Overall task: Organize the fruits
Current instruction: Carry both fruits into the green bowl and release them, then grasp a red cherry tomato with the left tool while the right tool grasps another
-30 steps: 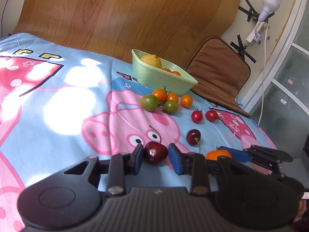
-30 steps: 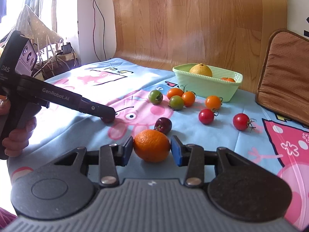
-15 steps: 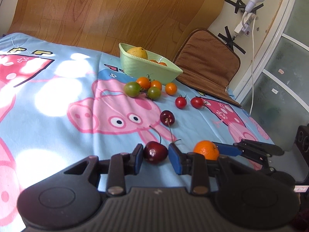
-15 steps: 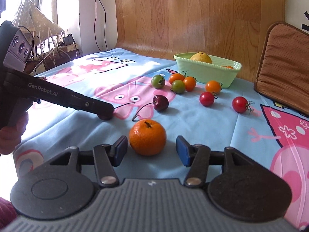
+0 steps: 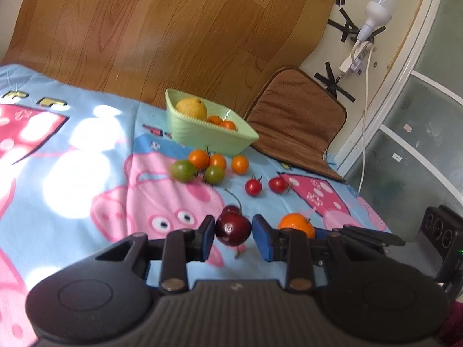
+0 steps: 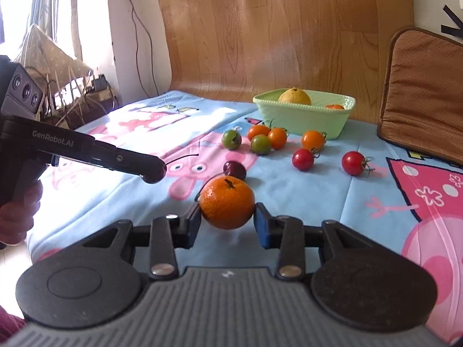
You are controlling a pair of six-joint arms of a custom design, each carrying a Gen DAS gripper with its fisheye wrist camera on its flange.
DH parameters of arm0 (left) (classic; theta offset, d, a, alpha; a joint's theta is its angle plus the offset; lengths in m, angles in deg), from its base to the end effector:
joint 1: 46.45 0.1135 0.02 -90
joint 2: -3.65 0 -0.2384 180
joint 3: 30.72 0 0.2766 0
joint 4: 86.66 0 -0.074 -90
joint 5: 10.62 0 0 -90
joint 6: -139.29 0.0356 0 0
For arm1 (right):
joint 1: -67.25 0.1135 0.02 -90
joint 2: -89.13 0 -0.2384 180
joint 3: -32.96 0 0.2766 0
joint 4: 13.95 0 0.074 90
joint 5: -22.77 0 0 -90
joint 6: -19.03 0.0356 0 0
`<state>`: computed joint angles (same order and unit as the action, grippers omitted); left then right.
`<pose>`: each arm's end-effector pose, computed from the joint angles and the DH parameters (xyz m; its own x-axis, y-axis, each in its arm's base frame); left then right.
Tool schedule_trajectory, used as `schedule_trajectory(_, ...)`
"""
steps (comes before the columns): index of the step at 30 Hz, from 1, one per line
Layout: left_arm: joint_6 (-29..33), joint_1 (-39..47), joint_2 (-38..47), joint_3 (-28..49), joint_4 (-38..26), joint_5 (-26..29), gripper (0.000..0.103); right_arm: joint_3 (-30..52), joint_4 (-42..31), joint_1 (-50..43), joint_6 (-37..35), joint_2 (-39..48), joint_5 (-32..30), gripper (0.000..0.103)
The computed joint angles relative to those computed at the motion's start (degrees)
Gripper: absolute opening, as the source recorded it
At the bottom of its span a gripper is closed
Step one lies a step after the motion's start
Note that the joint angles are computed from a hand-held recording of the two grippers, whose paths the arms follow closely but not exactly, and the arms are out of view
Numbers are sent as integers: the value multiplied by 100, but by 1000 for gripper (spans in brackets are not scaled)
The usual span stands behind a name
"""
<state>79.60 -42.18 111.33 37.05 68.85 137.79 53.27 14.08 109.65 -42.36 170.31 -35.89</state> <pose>0.3459 -0.0046 0.0796 -0.6108 0.2195 -0.7607 0.7371 0.5085 -0.4451 0.1645 0.1251 0.0508 -0.4728 0.1221 -0.8727 -0.0305 0.9875 0.1547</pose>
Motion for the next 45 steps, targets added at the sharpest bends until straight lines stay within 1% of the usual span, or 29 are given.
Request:
schedule_trajectory(2,-469,-245,-9,250,331,19,29,8,20,-475,-321,-242,-261,42)
schedule_trajectory(4,-977,-557,104,561,799,-64,29,134,166,-1103,-768,-251,-626,42)
schedule_trajectory(6,-1526,-898,435,1066,1150,-246,29,381,287,-1694,-1060,-44,-959,42)
schedule_trajectory(7,-1761,-1059,649,1365,1257,-366,29,573,360,-2094,-1162,147,-1220,42)
schedule_trajectory(10,-2249,-1481,1310,2254,1496,-901,29,1193,440,-2890,-1320,773,-1726,42)
schedule_trajectory(13,-2515,-1763,2087,3295,1226,-1381,29,1846,374,-3378,-1411,1417,-2052,42)
schedule_trajectory(15,-2539,-1877,2478,3809,1008,-1598,29,2205,258,-3587,-1464,1753,-2227,42)
schedule_trajectory(19,-2466,-2033,3005,4432,734,-2085,29,2667,72,-3736,-1590,2213,-2389,43)
schedule_trajectory(21,-2519,-2075,3164,4607,661,-2253,30,2812,-15,-3729,-1633,2356,-2394,43)
schedule_trajectory(23,-2549,-2102,3202,4615,689,-2390,37,2861,-5,-3733,-1651,2442,-2395,44)
schedule_trajectory(26,-2505,-2042,3018,4373,775,-2396,39,2664,60,-3718,-1558,2245,-2346,44)
schedule_trajectory(29,-2589,-1864,2436,3554,1284,-2141,39,2118,295,-3791,-1461,1677,-2349,44)
schedule_trajectory(30,-2638,-1784,2214,3235,1450,-2001,39,1823,443,-3850,-1426,1415,-2388,44)
schedule_trajectory(32,-2624,-1668,1823,2689,1590,-1652,38,1339,499,-3944,-1332,972,-2449,44)
schedule_trajectory(35,-2177,-1741,1284,1832,1759,-1358,38,568,525,-4068,-1008,370,-2461,44)
schedule_trajectory(37,-1667,-1959,1010,1297,1899,-1414,38,199,531,-4073,-784,184,-2439,45)
schedule_trajectory(40,-1058,-2336,765,766,2025,-1723,39,-142,628,-3958,-631,116,-2424,45)
schedule_trajectory(43,-850,-2561,743,558,2093,-2021,39,-194,560,-3873,-711,87,-2436,45)
schedule_trajectory(45,-818,-2606,748,479,2120,-2122,41,-141,535,-3899,-823,140,-2581,46)
